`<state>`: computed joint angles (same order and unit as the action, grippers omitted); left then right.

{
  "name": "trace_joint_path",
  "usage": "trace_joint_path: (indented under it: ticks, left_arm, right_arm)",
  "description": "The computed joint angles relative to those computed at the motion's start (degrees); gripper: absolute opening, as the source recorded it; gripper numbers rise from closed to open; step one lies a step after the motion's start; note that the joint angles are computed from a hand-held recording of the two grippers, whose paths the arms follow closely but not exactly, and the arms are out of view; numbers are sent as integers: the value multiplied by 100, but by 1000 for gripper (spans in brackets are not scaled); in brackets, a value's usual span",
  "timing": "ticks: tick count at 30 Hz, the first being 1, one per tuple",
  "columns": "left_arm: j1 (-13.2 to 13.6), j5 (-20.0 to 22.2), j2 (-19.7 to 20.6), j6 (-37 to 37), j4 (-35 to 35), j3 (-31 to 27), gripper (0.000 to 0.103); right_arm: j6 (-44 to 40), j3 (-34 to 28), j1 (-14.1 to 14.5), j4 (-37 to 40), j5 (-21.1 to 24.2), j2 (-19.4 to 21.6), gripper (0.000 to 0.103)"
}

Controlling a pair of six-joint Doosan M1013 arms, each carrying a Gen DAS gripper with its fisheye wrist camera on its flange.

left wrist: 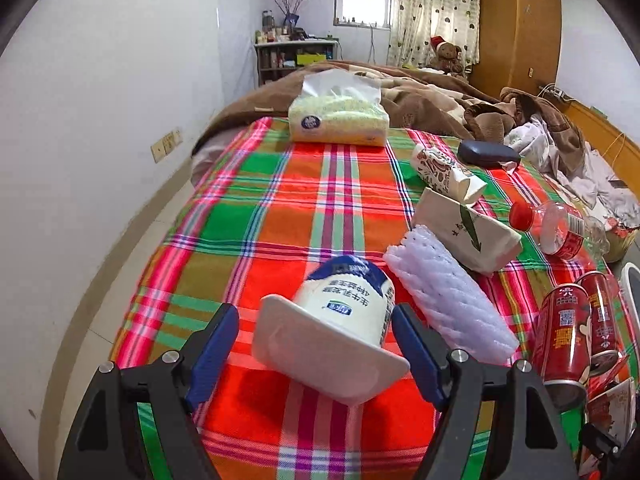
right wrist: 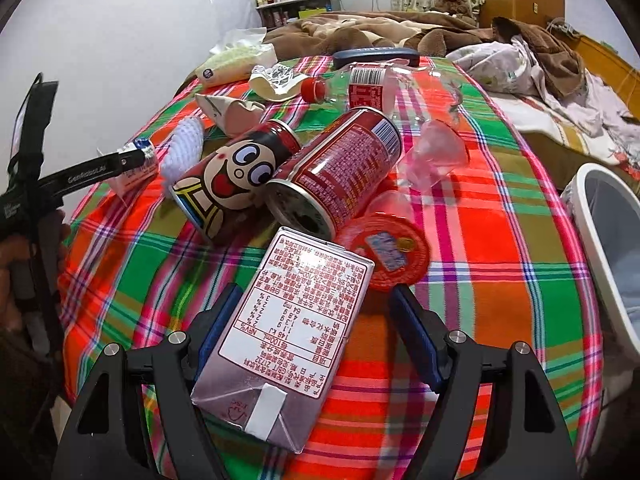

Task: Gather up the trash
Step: 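Grasp the white yogurt cup with the left tool while the right tool grasps a pink carton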

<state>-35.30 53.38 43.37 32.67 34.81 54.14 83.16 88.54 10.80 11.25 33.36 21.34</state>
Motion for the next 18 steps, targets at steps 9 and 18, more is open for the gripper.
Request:
trace_joint_path:
  ticks: [9,18]
  left_arm:
    - [2,-17,90,188,-244,-121,71]
    - [-125,-298,-90,-177,-71,122,70]
  right_arm:
    - [-50,95,-55,-127,-83,-75,77]
    - [-83,253,-142,-29,-375,-181,38]
